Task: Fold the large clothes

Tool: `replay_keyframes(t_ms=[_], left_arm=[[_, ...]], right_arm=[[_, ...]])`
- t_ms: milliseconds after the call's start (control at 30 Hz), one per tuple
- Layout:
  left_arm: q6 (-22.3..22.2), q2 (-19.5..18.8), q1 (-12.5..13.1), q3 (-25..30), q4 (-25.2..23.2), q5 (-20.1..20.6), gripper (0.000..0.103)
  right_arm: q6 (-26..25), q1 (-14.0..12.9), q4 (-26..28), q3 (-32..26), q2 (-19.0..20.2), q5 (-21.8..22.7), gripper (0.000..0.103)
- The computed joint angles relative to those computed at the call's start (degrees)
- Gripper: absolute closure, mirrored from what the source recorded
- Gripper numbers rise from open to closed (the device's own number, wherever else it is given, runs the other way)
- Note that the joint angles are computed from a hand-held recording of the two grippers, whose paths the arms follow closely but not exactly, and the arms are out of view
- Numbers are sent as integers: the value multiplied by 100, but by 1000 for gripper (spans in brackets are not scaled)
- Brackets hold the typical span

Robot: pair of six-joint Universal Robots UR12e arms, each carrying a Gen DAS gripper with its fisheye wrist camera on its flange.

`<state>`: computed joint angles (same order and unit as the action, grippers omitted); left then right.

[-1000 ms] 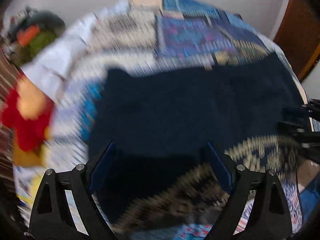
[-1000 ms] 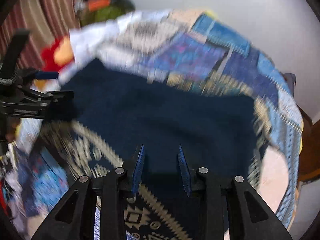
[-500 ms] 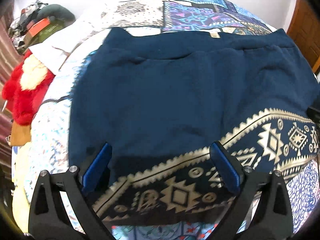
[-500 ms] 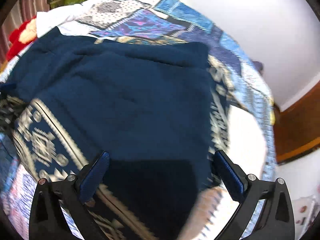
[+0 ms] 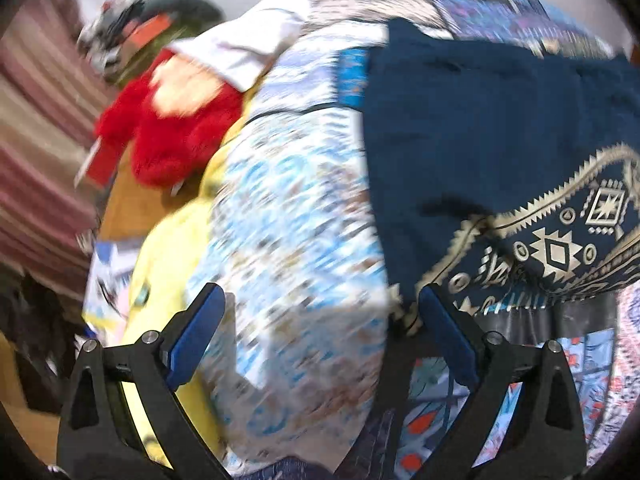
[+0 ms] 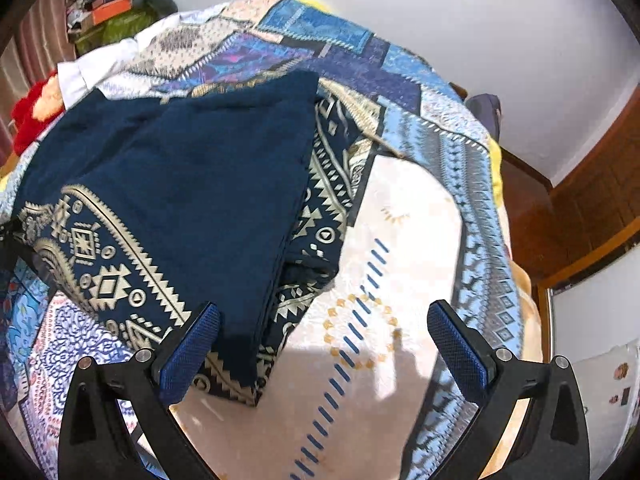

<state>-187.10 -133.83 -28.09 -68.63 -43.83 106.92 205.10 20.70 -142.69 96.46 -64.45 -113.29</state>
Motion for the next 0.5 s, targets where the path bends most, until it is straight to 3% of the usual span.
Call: replay_keyframes(t_ms=[133, 267, 367, 500], left_arm=[[-542, 289, 75, -393, 420, -68, 4], [-1064, 517, 130, -711, 823, -634, 4], [-1273, 491, 110, -679, 944, -1039, 4], [-1238, 410, 10, -614, 896, -1463, 4]], right_arm=[[23, 76, -240, 70, -125, -62, 0], [-24, 133, -503, -35, -90, 64, 0], [-50, 163, -818, -181, 17, 430, 0], [-118, 168, -948, -576, 343, 1109, 0]])
